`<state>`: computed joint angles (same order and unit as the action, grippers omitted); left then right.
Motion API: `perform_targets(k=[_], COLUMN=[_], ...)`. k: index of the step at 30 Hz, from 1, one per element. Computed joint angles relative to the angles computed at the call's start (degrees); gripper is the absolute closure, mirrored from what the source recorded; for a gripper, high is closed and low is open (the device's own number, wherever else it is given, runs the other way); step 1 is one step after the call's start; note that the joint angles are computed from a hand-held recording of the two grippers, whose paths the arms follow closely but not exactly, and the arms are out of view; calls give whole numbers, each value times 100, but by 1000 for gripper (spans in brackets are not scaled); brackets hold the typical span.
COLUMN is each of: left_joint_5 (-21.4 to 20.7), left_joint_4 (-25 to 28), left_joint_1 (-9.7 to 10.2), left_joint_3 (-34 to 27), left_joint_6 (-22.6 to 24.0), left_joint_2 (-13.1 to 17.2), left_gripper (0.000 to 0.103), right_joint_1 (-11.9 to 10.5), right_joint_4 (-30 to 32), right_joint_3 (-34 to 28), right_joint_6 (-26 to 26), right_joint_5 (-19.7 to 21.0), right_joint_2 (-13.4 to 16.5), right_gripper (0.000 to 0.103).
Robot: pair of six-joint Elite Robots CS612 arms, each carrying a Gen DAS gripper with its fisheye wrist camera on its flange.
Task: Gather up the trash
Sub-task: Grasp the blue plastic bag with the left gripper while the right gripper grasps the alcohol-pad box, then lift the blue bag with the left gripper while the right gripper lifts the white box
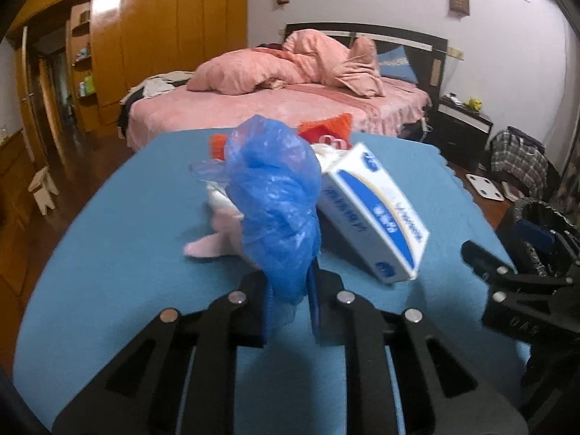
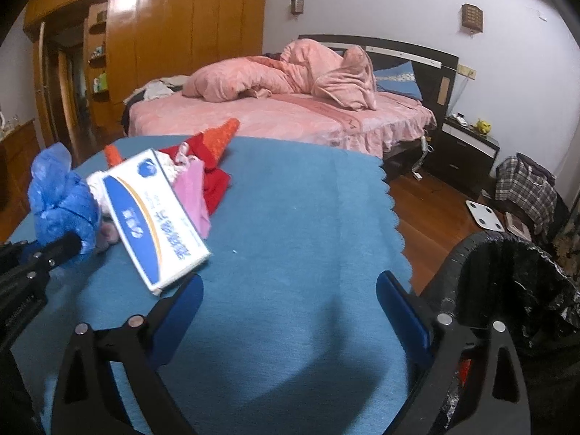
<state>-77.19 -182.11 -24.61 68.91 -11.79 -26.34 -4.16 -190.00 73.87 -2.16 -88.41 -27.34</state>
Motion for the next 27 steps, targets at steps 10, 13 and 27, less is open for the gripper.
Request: perform_targets(k=[10, 13, 27], left_joint_5=[363, 354, 361], left_joint_4=[321, 362, 283], left_joint_1=[126, 134, 152], left_joint_3=[104, 59, 87], left_joint_6=[-164, -132, -206], left_joint_2=[-93, -62, -50], left_gripper=[88, 88, 88], right_joint_1=[120, 165, 163], right_joint_4=[-50, 339, 1549], right_joint_3=[-249, -411, -707], right_joint_6=[-445, -634, -864], right_joint_5=[834, 891, 1163], right_joint_2=[104, 156, 189], right_gripper=[12, 18, 38])
